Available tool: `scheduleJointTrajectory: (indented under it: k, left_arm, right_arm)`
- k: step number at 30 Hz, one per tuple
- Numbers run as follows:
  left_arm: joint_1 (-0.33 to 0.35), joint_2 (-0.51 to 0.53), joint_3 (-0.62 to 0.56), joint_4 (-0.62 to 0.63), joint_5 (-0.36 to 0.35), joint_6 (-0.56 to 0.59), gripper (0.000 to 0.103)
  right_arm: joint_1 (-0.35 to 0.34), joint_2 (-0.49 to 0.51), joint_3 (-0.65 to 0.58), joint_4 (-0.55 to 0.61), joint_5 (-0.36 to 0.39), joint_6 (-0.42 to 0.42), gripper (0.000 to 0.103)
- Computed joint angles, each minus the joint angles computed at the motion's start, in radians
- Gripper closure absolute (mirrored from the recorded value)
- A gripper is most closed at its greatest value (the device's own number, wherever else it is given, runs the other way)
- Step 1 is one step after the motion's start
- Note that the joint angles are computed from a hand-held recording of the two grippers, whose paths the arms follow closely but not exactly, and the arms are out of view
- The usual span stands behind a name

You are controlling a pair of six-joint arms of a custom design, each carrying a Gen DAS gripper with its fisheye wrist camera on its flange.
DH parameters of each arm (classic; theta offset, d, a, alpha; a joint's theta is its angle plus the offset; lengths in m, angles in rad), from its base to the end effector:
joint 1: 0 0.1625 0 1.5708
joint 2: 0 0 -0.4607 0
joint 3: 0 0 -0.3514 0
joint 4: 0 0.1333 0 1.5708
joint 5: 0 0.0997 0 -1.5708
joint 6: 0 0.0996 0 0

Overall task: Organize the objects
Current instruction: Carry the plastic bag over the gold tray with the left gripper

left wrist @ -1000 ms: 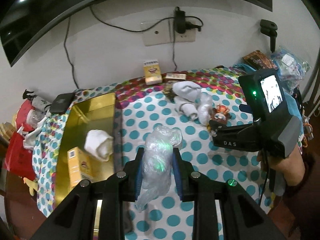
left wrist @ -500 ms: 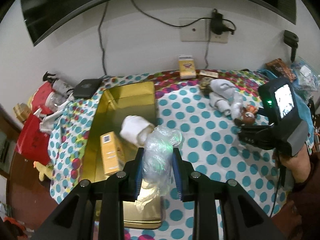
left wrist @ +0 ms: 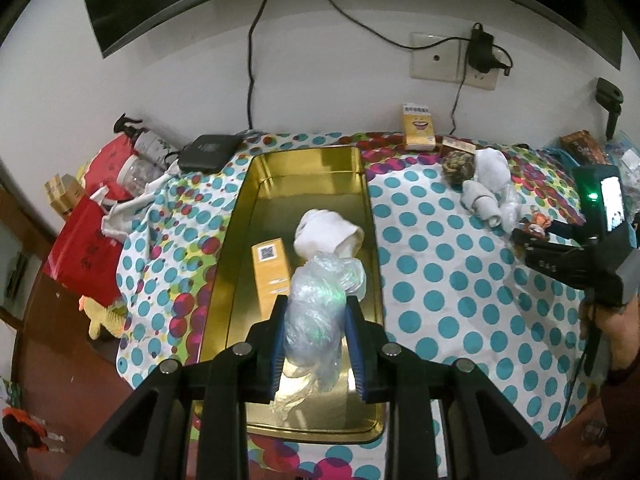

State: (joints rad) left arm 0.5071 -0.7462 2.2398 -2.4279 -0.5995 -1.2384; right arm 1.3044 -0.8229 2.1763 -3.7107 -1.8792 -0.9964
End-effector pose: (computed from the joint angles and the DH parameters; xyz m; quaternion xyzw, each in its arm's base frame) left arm -0.2556 -0.3886 0.0204 0.0722 0.8495 -0.2921 0.4334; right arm -0.0392 -0.5353 0.1607 0.2708 -0.8736 0.2219 0.3380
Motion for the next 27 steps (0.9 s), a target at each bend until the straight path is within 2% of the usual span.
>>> scheduleJointTrajectory:
  k: [17, 27]
  left_arm:
    - [0.052, 0.013, 0.058, -0.083, -0.06, -0.02, 0.075]
    - [0.081, 0.031, 0.06, -0.115, -0.06, -0.011, 0.075]
  right_arm:
    - [0.048, -0.068, 0.108, -0.045, 0.05, -0.048, 0.042]
    - [0.074, -0.09, 0.154, -0.068, 0.069, -0.062, 0.042]
